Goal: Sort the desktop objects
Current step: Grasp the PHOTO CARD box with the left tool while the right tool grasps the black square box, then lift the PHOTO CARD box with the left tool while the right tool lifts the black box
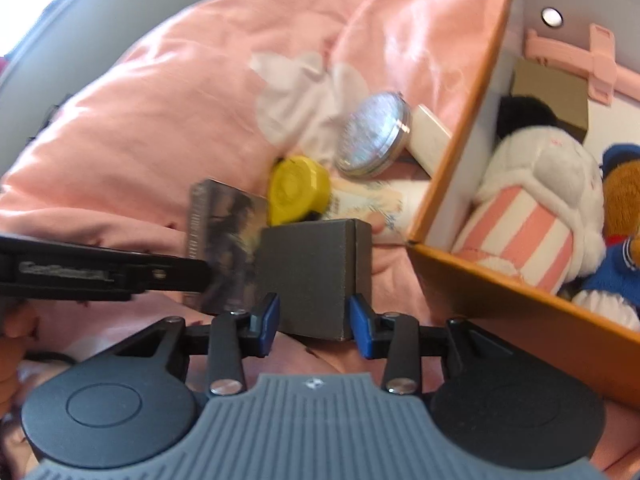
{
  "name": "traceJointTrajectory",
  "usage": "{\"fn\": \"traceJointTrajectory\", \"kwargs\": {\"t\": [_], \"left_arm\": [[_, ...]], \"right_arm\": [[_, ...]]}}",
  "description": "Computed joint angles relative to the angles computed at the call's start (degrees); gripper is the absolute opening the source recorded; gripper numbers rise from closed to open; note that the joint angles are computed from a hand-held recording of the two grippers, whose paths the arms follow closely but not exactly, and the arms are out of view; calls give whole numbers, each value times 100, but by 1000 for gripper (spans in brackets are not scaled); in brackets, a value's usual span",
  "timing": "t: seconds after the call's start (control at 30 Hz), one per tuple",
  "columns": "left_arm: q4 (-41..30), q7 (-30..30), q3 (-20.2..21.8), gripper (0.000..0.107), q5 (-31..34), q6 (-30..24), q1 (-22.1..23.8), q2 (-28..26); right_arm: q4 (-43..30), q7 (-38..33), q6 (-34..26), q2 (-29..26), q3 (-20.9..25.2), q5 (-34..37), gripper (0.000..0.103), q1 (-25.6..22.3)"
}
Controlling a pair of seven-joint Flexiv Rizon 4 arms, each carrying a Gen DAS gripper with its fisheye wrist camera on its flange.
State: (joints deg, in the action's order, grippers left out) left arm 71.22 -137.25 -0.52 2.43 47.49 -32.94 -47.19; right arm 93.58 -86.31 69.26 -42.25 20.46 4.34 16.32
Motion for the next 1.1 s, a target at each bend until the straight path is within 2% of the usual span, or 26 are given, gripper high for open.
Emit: {"fn": "traceJointTrajectory", "kwargs": {"t": [0.03, 0.07, 0.13, 0.23, 0.33, 0.4, 0.63, 0.73, 0.87, 1.1], "left_arm": [[20, 4, -5, 31, -3, 20, 7, 8], [42, -2, -15, 31, -13, 67, 16, 6], [108, 8, -20, 31, -13, 135, 20, 36], [107, 26, -29, 31, -30, 185, 26, 14], [144, 9, -34, 31, -68, 241, 34, 19], [144, 3, -26, 31, -75, 238, 27, 22], [144, -12, -6, 31, -53, 209, 5, 44], [149, -13, -12, 31, -57, 212, 11, 48], [148, -1, -27, 31, -75, 226, 26, 51], [137, -5, -19, 31, -88, 224, 33, 43]], "right_arm": [[64, 301, -88, 67, -318, -187, 42, 256], [91, 478, -165, 97, -448, -257, 46, 357], [65, 628, -250, 85, -422, -241, 51, 311], [-152, 532, -425, -78, -108, -16, 58, 28], [-457, 220, -619, -318, 302, 409, 59, -320], [-554, 152, -690, -371, 320, 569, 61, -342], [-248, 33, -358, -122, 88, 599, 51, -112], [-70, -18, -153, 12, 129, 617, 47, -134], [120, -336, 200, 146, 427, 818, 42, -370], [-2, -1110, 718, -19, 1172, 1166, 42, -886]]}}
